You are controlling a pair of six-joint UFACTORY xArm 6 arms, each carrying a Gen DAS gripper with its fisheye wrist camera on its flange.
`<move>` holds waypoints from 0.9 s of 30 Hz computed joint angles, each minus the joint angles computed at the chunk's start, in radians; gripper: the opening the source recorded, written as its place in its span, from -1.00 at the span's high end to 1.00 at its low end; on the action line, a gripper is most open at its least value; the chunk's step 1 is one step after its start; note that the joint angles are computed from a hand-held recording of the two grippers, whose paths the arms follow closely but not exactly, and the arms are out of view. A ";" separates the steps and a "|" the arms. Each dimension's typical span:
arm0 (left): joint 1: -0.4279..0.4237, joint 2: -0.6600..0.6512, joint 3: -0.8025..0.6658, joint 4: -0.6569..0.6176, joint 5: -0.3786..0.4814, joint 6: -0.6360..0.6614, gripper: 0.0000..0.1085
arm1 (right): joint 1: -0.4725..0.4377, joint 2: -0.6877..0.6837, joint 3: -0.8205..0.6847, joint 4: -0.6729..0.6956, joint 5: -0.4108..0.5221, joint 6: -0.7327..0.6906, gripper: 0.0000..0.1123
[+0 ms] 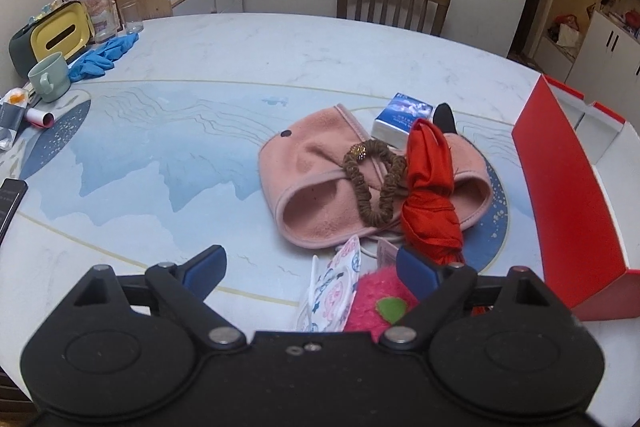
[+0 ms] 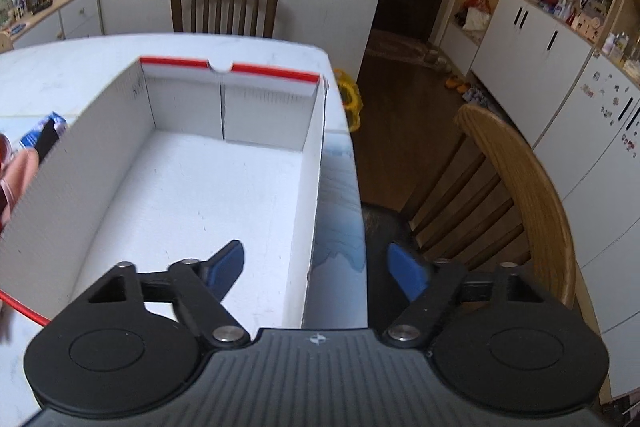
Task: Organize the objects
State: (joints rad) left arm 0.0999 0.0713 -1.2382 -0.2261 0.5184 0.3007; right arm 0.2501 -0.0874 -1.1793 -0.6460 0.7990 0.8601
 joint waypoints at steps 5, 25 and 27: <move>0.000 0.028 -0.016 0.015 0.003 -0.012 -0.59 | -0.009 0.026 -0.014 0.067 0.018 -0.032 0.12; 0.043 0.099 -0.096 -0.007 0.125 0.012 0.67 | 0.003 0.080 -0.062 0.115 0.058 -0.083 0.70; 0.043 0.093 -0.092 -0.011 0.127 0.024 0.86 | 0.004 0.083 -0.065 0.107 0.062 -0.078 0.74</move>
State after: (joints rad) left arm 0.1426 0.1639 -1.3299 -0.2368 0.6449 0.3249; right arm 0.2540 -0.0045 -1.2446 -0.5391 0.8606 0.7822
